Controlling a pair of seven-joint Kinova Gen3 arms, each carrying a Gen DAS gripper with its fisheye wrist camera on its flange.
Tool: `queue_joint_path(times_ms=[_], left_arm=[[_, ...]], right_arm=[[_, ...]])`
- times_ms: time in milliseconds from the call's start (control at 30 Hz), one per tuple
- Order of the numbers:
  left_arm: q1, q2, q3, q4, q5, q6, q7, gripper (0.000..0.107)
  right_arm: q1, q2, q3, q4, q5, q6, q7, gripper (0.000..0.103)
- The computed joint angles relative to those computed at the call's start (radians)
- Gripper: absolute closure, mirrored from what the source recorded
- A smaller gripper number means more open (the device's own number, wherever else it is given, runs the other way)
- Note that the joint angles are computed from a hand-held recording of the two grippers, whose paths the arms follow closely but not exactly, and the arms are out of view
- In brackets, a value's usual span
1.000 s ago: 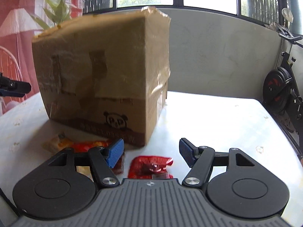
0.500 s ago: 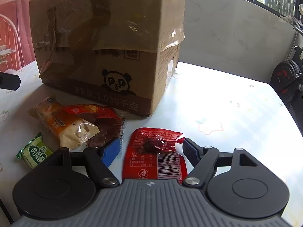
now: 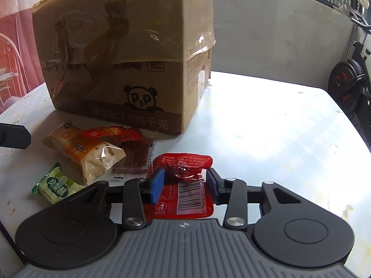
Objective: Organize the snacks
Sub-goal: 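Grasp the red jerky pouch with the right tool while the left tool grasps the green-wrapped cake, then carry the red pouch and green cake up over the box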
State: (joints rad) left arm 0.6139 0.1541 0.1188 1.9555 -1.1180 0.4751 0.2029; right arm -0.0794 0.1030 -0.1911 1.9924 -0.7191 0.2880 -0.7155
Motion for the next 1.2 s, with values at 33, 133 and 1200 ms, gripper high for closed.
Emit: queue_joint_path(times_ms=[33,133,1200], left_arm=[[-0.007,0.005,0.004,-0.004,0.019,-0.011,-0.016,0.051],[-0.015,0.028,0.005,-0.023,0.087,-0.045,-0.093,0.045],[0.146,0.107,-0.143,-0.089,0.167,0.011,-0.273,0.051]], right_arm=[[0.001,-0.007,-0.001,0.007,-0.006,0.001,-0.002,0.061],[-0.004,-0.023,0.005,0.022,-0.024,0.005,0.001,0.061],[-0.084,-0.131,0.157,0.114,-0.436,0.039,0.312,0.061]])
